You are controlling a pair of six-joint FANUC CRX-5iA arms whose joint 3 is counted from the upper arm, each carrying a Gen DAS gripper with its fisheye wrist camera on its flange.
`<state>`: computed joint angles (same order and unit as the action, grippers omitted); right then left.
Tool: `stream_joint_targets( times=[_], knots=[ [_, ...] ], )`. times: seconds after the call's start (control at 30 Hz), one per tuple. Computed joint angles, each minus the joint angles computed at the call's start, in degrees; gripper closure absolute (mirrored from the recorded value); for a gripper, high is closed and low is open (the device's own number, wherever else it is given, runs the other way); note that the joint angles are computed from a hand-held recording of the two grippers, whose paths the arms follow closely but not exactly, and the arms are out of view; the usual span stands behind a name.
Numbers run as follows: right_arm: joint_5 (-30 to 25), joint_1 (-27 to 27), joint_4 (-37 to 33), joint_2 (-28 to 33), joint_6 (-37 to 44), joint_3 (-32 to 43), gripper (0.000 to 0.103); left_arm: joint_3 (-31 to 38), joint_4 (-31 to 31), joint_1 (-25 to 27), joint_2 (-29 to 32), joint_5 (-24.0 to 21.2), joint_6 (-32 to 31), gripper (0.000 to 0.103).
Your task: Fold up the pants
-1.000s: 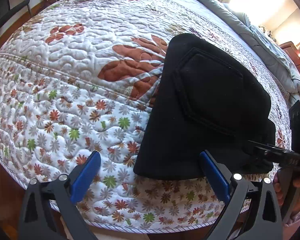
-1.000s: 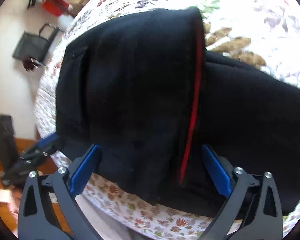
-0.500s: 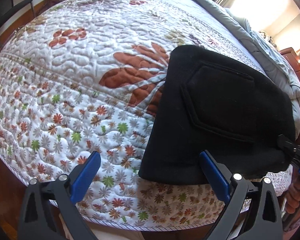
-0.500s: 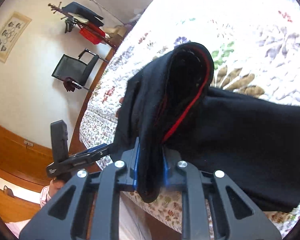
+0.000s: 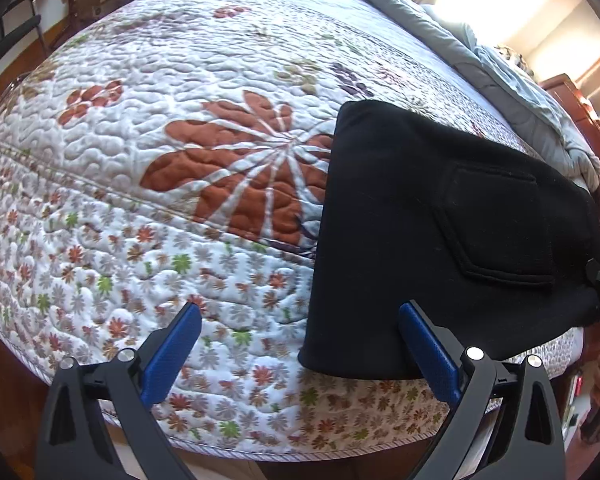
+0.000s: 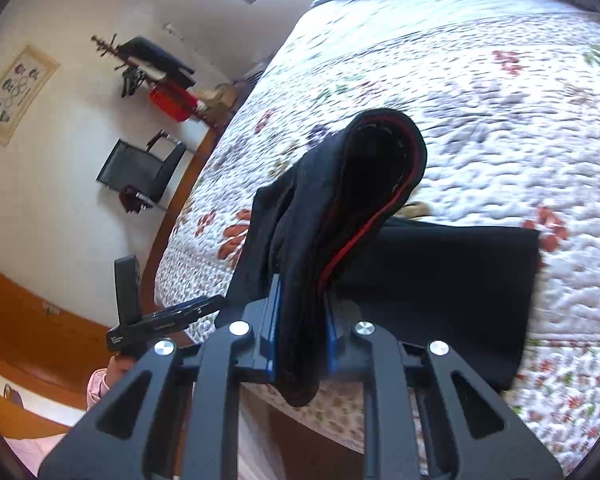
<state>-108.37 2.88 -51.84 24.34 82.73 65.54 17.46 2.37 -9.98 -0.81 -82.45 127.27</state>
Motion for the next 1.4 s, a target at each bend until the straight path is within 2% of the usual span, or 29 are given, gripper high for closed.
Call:
stream_joint_targets(
  times=[0.33, 0.67, 0.73, 0.83, 0.93, 1.07, 1.1, 1.17, 1.2, 1.33, 1.4],
  knots=[
    [-1.1, -3.1, 4.0, -0.2, 1.8, -2.2, 0.086, 2.1, 0.4, -1.8, 2.9, 0.3, -0.5, 0.004],
    [1.3, -3.3, 8.0, -1.1, 3.5, -10.5, 0.086, 3.6, 0.2, -2.8, 4.7, -0.7, -1.0, 0.004],
    [1.9, -2.6, 10.5, -1.3, 4.4, -12.1, 0.086, 3.9, 0.1, -2.8, 5.1, -1.1, -1.3, 0.004],
    [1.9, 0.2, 17.0, -1.4, 6.3, -14.2, 0.082, 4.6, 0.3, -2.7, 6.1, -1.6, -1.7, 0.004],
    [1.8, 2.1, 20.5, -1.3, 7.8, -15.4, 0.070, 5.8, 0.5, -2.7, 7.4, -2.2, -2.6, 0.004],
    [0.6, 2.4, 21.6, -0.3, 8.2, -11.8, 0.054, 9.3, 0.4, -2.5, 10.1, -3.5, -4.8, 0.004],
    [0.8, 2.5, 21.9, -0.2, 8.6, -11.0, 0.053, 10.2, 0.6, -2.1, 10.8, -3.6, -5.4, 0.004],
    [1.1, 2.1, 21.5, 0.6, 8.9, -8.1, 0.040, 12.1, 1.7, -0.9, 12.5, -3.2, -6.4, 0.004],
    [0.9, 1.6, 20.3, 1.8, 8.2, -5.5, 0.038, 12.8, 2.6, -0.2, 13.3, -2.9, -6.7, 0.004],
    [-1.9, 1.2, 18.5, 8.6, 4.6, 5.7, 0.037, 15.0, 10.3, 3.4, 17.9, -0.8, -9.2, 0.004],
    [-4.7, 1.0, 16.7, 13.1, 1.6, 12.2, 0.037, 18.1, 10.5, 3.8, 20.6, -2.5, -9.5, 0.004]
  ],
)
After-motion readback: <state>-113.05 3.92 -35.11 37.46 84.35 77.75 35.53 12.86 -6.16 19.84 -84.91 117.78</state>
